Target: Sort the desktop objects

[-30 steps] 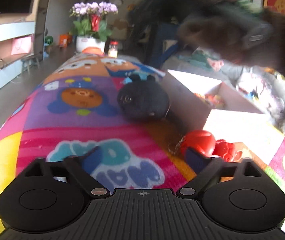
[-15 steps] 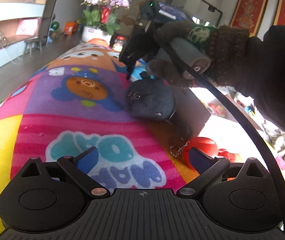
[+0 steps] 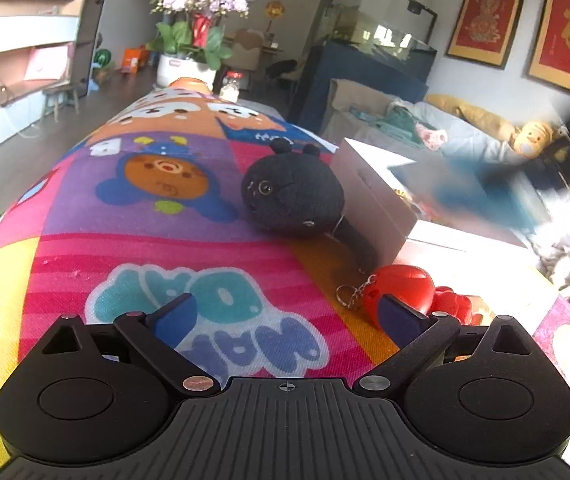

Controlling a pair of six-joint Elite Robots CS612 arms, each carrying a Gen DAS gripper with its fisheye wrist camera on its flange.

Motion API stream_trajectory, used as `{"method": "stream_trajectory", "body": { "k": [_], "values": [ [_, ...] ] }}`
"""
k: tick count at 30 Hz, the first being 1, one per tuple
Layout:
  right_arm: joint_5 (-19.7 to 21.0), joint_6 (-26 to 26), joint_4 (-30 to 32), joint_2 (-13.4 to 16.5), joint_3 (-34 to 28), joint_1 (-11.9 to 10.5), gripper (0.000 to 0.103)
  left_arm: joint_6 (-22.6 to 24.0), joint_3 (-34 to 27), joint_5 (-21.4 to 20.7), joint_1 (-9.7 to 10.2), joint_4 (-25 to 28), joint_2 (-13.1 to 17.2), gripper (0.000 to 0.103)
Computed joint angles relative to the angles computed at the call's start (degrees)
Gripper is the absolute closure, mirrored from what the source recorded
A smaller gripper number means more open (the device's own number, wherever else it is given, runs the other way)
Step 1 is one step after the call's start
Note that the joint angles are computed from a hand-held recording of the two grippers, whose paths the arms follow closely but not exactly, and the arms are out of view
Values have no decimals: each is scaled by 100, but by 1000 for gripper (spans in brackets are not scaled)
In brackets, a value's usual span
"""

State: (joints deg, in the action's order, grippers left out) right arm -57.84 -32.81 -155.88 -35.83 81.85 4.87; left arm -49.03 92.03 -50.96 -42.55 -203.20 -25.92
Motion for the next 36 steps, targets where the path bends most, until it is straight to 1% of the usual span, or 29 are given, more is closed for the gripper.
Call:
{"method": "stream_trajectory", "body": {
  "k": [2,7,8,9,10,11,12,14,16,18,20,21,22,23,24,25,26,27,28,29,30,31,32,33,36],
  "values": [
    [-11,-197,-3,-21,221,-109,49,6,-20,84,-17,170,-17,3],
    [-188,-683,-655,48,654,-246,48,-110,-65,437,-88,713,-71,3],
    [-175,-743,-703,43,709,-272,46,-104,-72,497,-101,792,-78,3],
    [-104,-776,-711,47,732,-300,46,-70,-83,533,-111,868,-85,3],
    [15,-808,-682,46,750,-337,43,-24,-100,559,-119,961,-93,3],
    [199,-814,-675,40,758,-383,37,34,-123,596,-133,1080,-101,3],
    [388,-811,-699,31,771,-431,36,96,-143,632,-146,1175,-107,3],
    [790,-771,-842,49,781,-532,31,260,-188,683,-173,1312,-106,3],
    [1081,-675,-1140,83,808,-620,28,391,-221,688,-192,1389,-102,3],
    [1167,-322,-1704,162,778,-658,27,480,-250,679,-207,1461,-100,2],
    [1116,316,-2453,327,646,-658,24,517,-277,697,-219,1563,-102,2],
    [1016,769,-2895,439,534,-644,23,527,-294,700,-222,1627,-103,2],
    [732,1253,-3393,581,368,-590,22,538,-313,694,-224,1689,-104,2],
    [240,1608,-3858,709,214,-499,21,552,-332,695,-227,1753,-105,2],
    [-344,1723,-4141,822,48,-386,21,574,-351,702,-233,1814,-105,2],
    [-868,1713,-4249,947,-161,-275,21,612,-369,716,-239,1863,-103,2],
    [-1166,1689,-4155,1062,-382,-206,22,659,-386,740,-247,1906,-98,2],
    [-1373,1654,-3859,1130,-573,-158,24,701,-398,769,-256,1930,-92,2],
    [-1531,1611,-3466,1162,-717,-128,31,734,-400,797,-263,1925,-87,1],
    [-1617,1543,-3036,1168,-818,-122,43,759,-401,821,-266,1900,-78,1],
    [-1653,1459,-2745,1165,-861,-134,47,767,-394,831,-267,1864,-74,1],
    [-1735,1347,-2644,1171,-846,-159,52,757,-388,826,-264,1836,-72,1],
    [-1741,1313,-2784,1174,-774,-214,46,731,-382,797,-254,1821,-73,1],
    [-1617,1288,-2814,1150,-687,-296,42,702,-375,754,-243,1817,-79,1],
    [-1661,1268,-2842,1002,-397,-475,41,670,-359,709,-232,1799,-90,1]
  ]
}}
